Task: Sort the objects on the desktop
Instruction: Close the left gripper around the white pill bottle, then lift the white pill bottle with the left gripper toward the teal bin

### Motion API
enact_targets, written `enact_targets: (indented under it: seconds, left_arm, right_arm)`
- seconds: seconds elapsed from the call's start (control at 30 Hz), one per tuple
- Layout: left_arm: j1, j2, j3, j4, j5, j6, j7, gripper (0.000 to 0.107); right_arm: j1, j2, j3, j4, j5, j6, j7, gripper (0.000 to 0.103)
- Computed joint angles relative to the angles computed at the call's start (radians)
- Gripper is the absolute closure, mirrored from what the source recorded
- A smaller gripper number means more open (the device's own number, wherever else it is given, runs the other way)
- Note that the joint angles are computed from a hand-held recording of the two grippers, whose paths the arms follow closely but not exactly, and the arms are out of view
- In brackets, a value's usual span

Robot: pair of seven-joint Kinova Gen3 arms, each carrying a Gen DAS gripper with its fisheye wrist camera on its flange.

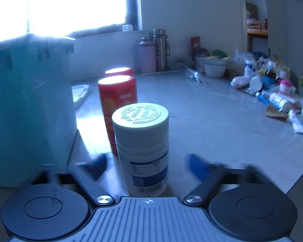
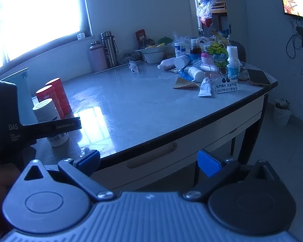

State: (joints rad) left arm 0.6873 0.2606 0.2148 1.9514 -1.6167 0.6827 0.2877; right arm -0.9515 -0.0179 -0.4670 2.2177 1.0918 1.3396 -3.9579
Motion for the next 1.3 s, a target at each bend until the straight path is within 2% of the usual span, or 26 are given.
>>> enact_targets:
  seconds: [0.03, 0.2, 0.53, 0.93, 1.17, 1.3]
  left_arm:
    - [-0.01, 0.002, 0.014, -0.006, 0.011, 0.009, -0.014, 0.058]
    - [-0.003, 0.004, -0.005, -0.008, 0.002, -0.001, -0.019, 0.058]
    - [-0.025, -0.042, -0.004, 0.014, 0.014, -0.051, -0.039, 0.058]
    - [-0.05, -0.138, 0.039, 0.103, 0.02, -0.073, -0.025, 0.058]
    - [-0.068, -0.218, 0.073, 0.184, 0.004, -0.081, 0.004, 0.058]
    - [-0.086, -0.275, 0.089, 0.227, 0.032, -0.09, 0.004, 0.058]
  right_arm:
    - [0.002, -0.002, 0.002, 0.001, 0.0, -0.003, -0.001, 0.0]
    - [0.01, -0.006, 0.005, 0.01, 0.0, -0.015, -0.018, 0.0]
    - [0.019, -0.019, 0.0, 0.021, 0.009, -0.016, -0.035, 0.0]
    - [-0.023, -0.016, -0.039, 0.005, -0.034, 0.07, -0.041, 0.0]
    - [-0.063, -0.001, -0.048, -0.014, -0.034, 0.12, -0.063, 0.0]
    - [-0.084, 0.011, -0.05, -0.03, -0.026, 0.138, -0.058, 0.0]
